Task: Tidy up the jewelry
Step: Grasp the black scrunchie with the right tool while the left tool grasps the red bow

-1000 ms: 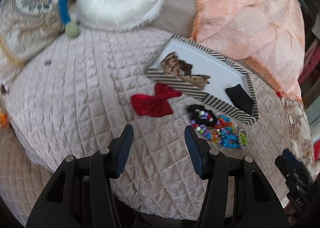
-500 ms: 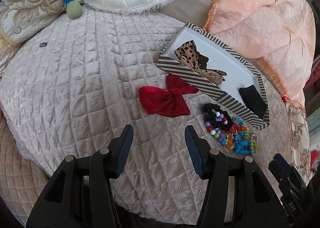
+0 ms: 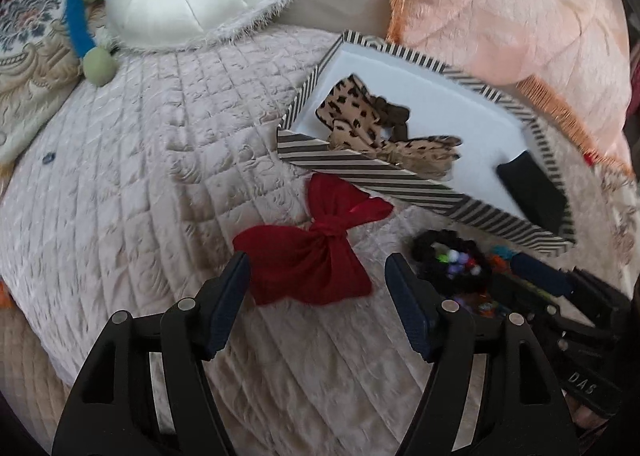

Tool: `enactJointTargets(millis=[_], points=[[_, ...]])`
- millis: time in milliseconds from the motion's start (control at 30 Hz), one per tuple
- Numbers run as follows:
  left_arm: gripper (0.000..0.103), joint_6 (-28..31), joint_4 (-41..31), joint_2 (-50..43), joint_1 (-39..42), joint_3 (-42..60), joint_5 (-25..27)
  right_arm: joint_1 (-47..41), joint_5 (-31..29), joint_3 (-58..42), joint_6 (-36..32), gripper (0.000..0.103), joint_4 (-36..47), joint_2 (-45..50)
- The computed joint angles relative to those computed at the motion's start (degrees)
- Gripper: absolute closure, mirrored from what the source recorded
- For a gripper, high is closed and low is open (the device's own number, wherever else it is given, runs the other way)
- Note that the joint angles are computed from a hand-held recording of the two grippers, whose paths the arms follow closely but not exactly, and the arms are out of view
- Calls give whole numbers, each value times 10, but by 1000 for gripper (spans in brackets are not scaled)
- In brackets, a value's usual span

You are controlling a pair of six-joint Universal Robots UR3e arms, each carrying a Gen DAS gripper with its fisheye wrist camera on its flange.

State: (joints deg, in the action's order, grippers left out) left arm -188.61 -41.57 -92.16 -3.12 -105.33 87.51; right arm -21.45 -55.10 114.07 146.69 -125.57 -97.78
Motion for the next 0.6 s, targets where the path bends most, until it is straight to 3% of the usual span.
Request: enactJointTargets(millis=[200, 267, 300, 333, 500, 600], points=[[35, 9, 21, -51, 23, 15, -25, 21, -2, -52, 13, 78, -4, 90], [54, 8, 18, -58, 40, 11, -53, 24, -3, -55, 15, 83, -9, 101], [68, 6, 16, -60, 44, 10, -53, 22, 2, -54, 15, 90, -7, 100], [76, 5, 24, -54, 48, 0, -55, 16, 12, -53, 12, 94, 0, 96], [85, 14, 1, -7, 90, -27, -115, -7, 46, -56, -11, 98, 49, 50], [85, 19, -9, 29, 98, -40, -127, -27, 77, -64, -25, 98, 93, 19]])
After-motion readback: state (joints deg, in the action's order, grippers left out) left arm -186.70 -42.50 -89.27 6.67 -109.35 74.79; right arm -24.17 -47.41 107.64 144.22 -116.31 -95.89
